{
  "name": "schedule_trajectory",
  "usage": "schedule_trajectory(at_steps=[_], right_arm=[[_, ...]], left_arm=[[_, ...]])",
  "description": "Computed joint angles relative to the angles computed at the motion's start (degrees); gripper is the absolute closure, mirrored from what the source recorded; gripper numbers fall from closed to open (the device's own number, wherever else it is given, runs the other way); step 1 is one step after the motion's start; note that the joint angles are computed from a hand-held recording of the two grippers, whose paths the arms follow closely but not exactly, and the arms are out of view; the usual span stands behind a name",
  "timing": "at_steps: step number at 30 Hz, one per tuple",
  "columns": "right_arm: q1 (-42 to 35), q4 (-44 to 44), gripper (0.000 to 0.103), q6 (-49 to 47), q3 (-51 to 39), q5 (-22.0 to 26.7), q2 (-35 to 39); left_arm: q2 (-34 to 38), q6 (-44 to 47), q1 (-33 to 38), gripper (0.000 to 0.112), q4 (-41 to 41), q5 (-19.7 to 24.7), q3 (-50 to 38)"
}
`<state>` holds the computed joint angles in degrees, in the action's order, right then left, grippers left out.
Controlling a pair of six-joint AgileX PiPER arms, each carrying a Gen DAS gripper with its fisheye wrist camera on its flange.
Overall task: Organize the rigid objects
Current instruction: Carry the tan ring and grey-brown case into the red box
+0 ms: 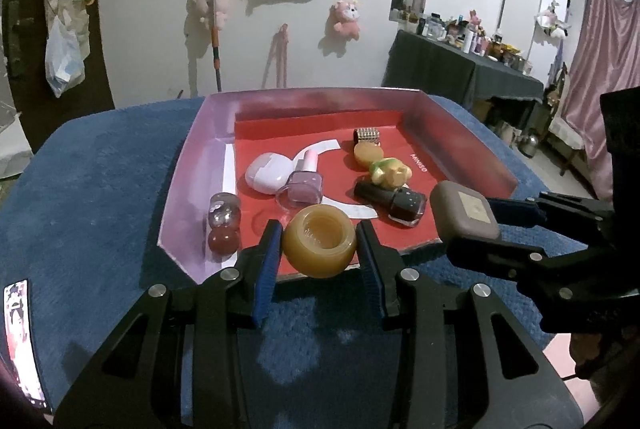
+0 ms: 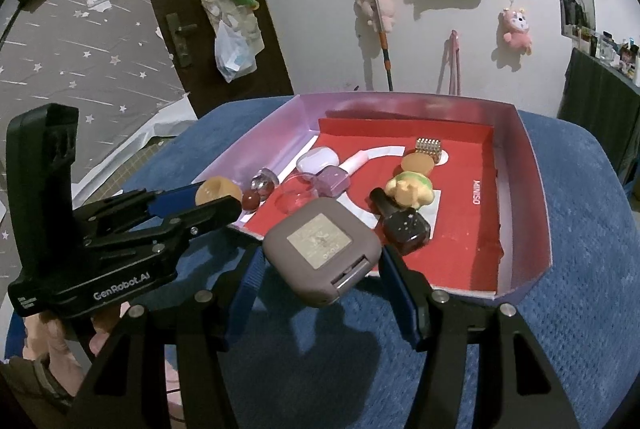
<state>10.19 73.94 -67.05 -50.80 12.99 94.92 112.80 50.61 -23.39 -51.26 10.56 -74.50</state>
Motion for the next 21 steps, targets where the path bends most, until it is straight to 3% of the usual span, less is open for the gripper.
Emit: schedule_trajectory(at_steps=[11,21], right_arm=[[-1.9,-13.8,0.041,13.3,-7.9,3.3,7.2],[-2.8,-20.8,0.041,21.4,-13.3,6.6,12.8]], left_arm=[[6.5,-11.8,1.0,0.076,11.0,6.5,-8.7],[11.4,-15.9,2.3,0.076,14.1,12.0,-15.0]])
